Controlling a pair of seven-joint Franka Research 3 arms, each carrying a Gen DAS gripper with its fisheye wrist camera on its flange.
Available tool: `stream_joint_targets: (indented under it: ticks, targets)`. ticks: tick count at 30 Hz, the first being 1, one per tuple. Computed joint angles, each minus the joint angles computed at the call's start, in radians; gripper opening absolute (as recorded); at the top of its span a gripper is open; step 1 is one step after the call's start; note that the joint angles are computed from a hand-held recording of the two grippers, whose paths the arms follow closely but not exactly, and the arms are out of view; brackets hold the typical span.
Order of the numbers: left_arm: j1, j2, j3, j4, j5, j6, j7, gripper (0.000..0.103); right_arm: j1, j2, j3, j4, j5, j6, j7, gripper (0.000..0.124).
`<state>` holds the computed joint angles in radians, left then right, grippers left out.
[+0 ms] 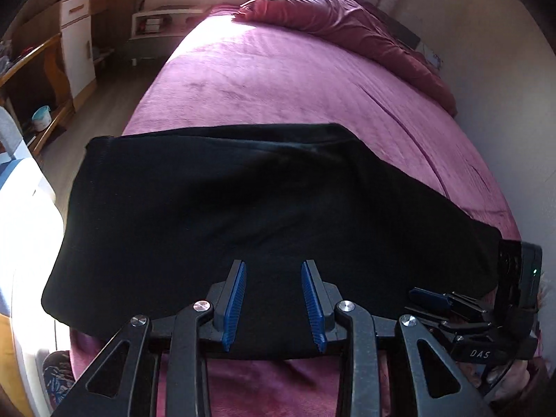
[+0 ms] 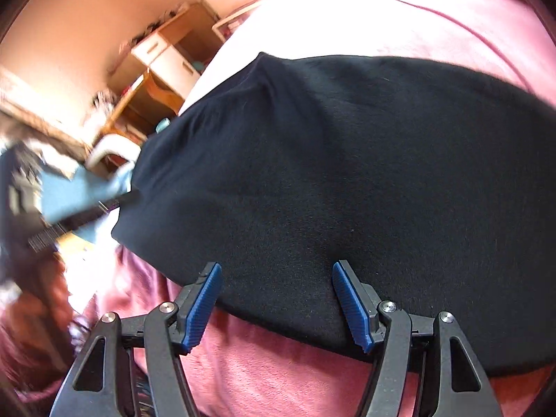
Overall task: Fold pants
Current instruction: 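Smooth the folded pants edge with both grippers open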
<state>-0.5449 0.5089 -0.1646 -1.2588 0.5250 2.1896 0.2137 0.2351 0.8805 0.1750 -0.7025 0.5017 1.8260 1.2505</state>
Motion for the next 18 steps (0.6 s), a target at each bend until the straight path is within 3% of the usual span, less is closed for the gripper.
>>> stream_joint_targets:
  ticks: [3, 6, 8, 13, 16, 18]
  targets:
    - [-0.025, 0.099, 0.001, 0.135, -0.015, -0.064, 0.035, 0.034, -0.004, -0.009, -0.013, 0.013, -0.016, -0.009, 0.014, 0.064]
    - [-0.059, 0.165, 0.02, 0.237, -0.01, -0.114, 0.061, 0.034, 0.001, -0.136, -0.054, -0.174, -0.059, 0.138, -0.041, 0.064]
    - [-0.079, 0.207, 0.032, 0.305, -0.008, -0.157, 0.092, 0.034, -0.002, -0.17, -0.08, -0.222, -0.089, 0.175, -0.014, 0.065]
    - [-0.114, 0.313, 0.059, 0.47, -0.032, -0.244, 0.156, 0.035, -0.03, -0.172, -0.112, -0.247, -0.141, 0.151, 0.091, 0.067]
    - [-0.121, 0.318, 0.072, 0.472, -0.039, -0.243, 0.16, 0.036, -0.043, -0.184, -0.101, -0.273, -0.135, 0.158, 0.094, 0.068]
    - [-0.118, 0.281, 0.073, 0.403, -0.041, -0.208, 0.14, 0.037, -0.042, -0.146, -0.101, -0.213, -0.145, 0.122, 0.115, 0.068]
